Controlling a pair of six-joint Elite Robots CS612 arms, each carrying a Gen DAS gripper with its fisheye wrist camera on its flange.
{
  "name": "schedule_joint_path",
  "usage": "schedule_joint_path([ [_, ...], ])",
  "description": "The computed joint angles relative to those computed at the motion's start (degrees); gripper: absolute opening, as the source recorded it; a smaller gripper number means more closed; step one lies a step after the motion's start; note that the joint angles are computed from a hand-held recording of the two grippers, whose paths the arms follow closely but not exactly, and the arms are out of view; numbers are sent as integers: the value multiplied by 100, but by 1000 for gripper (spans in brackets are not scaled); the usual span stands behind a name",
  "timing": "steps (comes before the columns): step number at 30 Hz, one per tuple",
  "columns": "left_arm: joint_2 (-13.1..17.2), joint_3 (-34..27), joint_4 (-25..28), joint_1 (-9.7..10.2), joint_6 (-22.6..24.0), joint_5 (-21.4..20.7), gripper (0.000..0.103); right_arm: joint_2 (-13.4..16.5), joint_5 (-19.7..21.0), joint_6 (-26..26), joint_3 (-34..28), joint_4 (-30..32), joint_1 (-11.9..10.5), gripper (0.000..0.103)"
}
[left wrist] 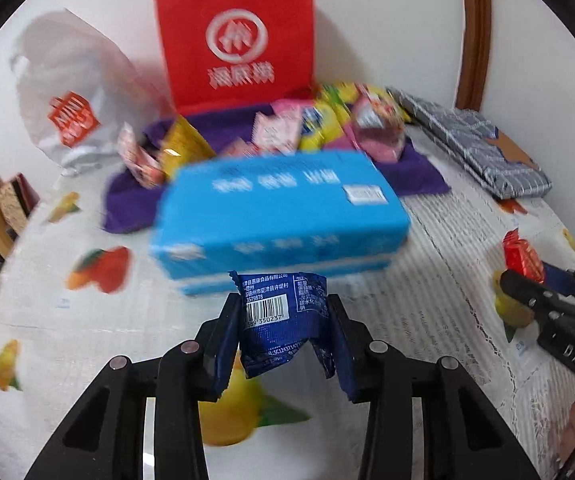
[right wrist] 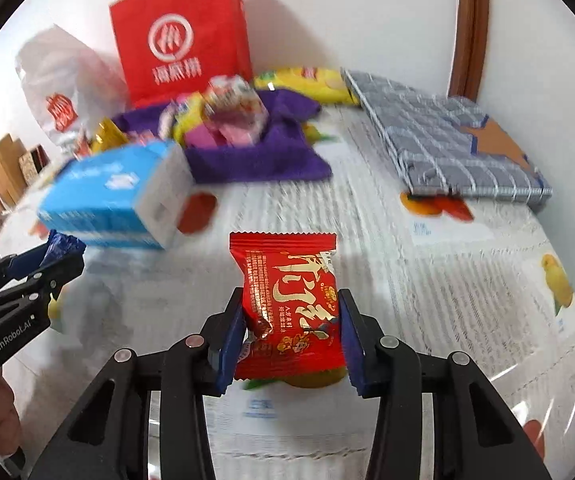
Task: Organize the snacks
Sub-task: 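Carry the blue packet and red candy packet over the purple towel with both tools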
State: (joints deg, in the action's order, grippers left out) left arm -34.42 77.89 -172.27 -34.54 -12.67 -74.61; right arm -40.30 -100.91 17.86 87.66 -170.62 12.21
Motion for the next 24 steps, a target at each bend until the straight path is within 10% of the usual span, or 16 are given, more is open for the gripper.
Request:
schedule_joint_path([
  [11, -345, 145, -580, 217, 16, 990, 39, 54, -77, -397, -779, -178, 274, 44],
  [24, 147, -1078, -317, 452, 328, 1381, 39, 748, -25, -532, -2416, 481, 246, 44],
])
